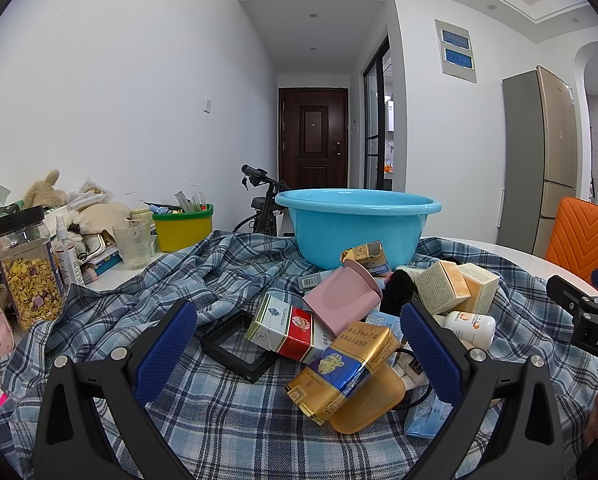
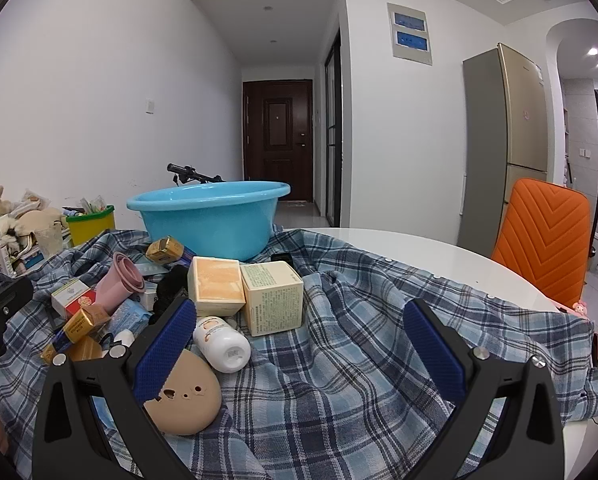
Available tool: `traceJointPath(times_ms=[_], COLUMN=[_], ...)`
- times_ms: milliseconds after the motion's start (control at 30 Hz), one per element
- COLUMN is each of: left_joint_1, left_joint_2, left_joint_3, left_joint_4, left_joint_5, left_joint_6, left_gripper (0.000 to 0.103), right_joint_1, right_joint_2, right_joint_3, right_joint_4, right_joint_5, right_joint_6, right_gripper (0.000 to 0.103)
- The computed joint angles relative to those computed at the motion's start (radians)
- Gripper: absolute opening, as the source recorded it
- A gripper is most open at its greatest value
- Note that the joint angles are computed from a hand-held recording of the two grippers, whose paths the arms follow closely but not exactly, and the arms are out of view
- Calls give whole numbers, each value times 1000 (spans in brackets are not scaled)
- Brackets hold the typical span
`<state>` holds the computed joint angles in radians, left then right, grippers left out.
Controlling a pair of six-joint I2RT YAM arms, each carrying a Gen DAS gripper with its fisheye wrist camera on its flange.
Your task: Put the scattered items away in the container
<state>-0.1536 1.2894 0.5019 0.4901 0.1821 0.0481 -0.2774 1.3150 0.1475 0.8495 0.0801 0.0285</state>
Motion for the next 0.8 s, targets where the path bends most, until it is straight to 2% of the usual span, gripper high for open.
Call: traceJointPath(times_ms=[300, 467, 600, 700, 800], left_joint_1=[-1, -30, -24, -29, -42], left_joint_2=[2, 24, 36, -32, -107], left_joint_3=[-5, 42, 76, 91, 138], left_joint_4=[5, -69, -123, -183, -273], left_joint_5=[-4, -86, -51, -48, -51], left_joint_6=[0, 1, 0, -7, 26], left_gripper=[103, 103, 103, 103, 103], right_joint_1=[3, 7, 36, 42, 29], right_joint_2=[-8, -19, -72, -176, -288], right_joint_3=[-8, 2, 23, 31, 74], right_joint_4=[4, -29, -114, -189, -325], right_joint_5=[6, -32, -22, -24, -49], right_joint_6=[2, -23, -44, -44, -49], right_gripper=[103, 103, 103, 103, 103])
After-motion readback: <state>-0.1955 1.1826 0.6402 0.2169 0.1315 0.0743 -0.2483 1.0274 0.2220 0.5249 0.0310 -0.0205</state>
